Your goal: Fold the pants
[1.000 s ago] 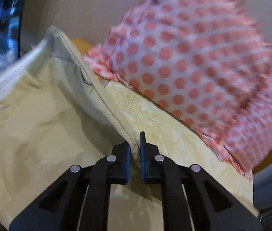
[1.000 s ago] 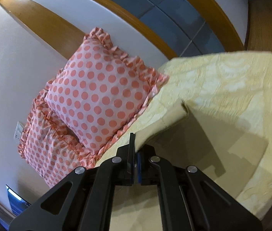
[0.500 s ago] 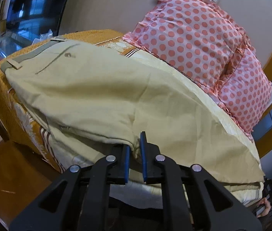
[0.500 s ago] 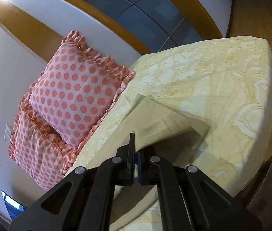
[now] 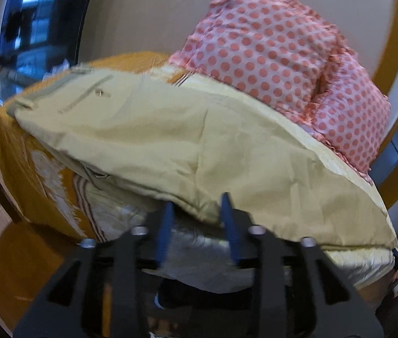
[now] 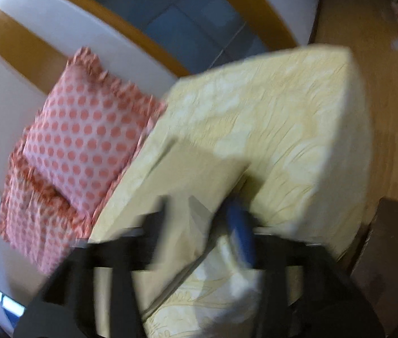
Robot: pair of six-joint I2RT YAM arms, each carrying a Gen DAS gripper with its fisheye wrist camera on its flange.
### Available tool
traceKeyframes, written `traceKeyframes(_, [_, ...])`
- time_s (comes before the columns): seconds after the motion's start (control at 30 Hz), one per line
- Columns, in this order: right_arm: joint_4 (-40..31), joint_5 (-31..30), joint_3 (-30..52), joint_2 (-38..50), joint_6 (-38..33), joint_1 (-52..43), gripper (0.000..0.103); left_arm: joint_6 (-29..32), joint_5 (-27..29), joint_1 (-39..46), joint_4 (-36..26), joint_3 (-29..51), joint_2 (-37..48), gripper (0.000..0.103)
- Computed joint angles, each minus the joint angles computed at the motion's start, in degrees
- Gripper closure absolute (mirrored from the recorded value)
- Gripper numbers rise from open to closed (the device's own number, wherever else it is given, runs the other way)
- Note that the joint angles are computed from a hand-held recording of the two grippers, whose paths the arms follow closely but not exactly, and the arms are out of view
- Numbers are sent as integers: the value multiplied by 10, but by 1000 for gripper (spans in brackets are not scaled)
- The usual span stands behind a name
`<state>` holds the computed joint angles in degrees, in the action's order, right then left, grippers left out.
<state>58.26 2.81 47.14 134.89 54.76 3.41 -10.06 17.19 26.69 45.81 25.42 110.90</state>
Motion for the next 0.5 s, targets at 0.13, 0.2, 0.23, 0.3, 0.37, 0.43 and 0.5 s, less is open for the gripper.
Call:
traceKeyframes(0.13, [-2, 1, -2, 1, -11, -6, 42, 11, 6, 5, 42, -54, -63, 51])
traceKeyframes(0.2, [1, 4, 2, 7, -16, -1, 44, 10, 13, 0, 64, -73, -92, 47])
traceKeyframes(0.23, [-3, 3, 7, 9, -21, 2, 50, 11, 14, -2, 73, -75, -97, 44])
traceKeyframes(0.3, [8, -16, 18, 24, -23, 8, 56, 13, 4, -16, 87, -71, -93, 37])
traceKeyframes(0.37, [14, -8, 21, 28, -33, 19, 59, 16, 0, -27, 79, -43, -69, 37])
traceKeyframes(0.43, [34, -14, 32, 45, -39, 23, 72, 12, -4, -30, 67, -15, -39, 37])
traceKeyframes(0.5, [31, 31, 40, 53, -57, 31, 86, 5, -4, -29, 55, 16, -3, 37])
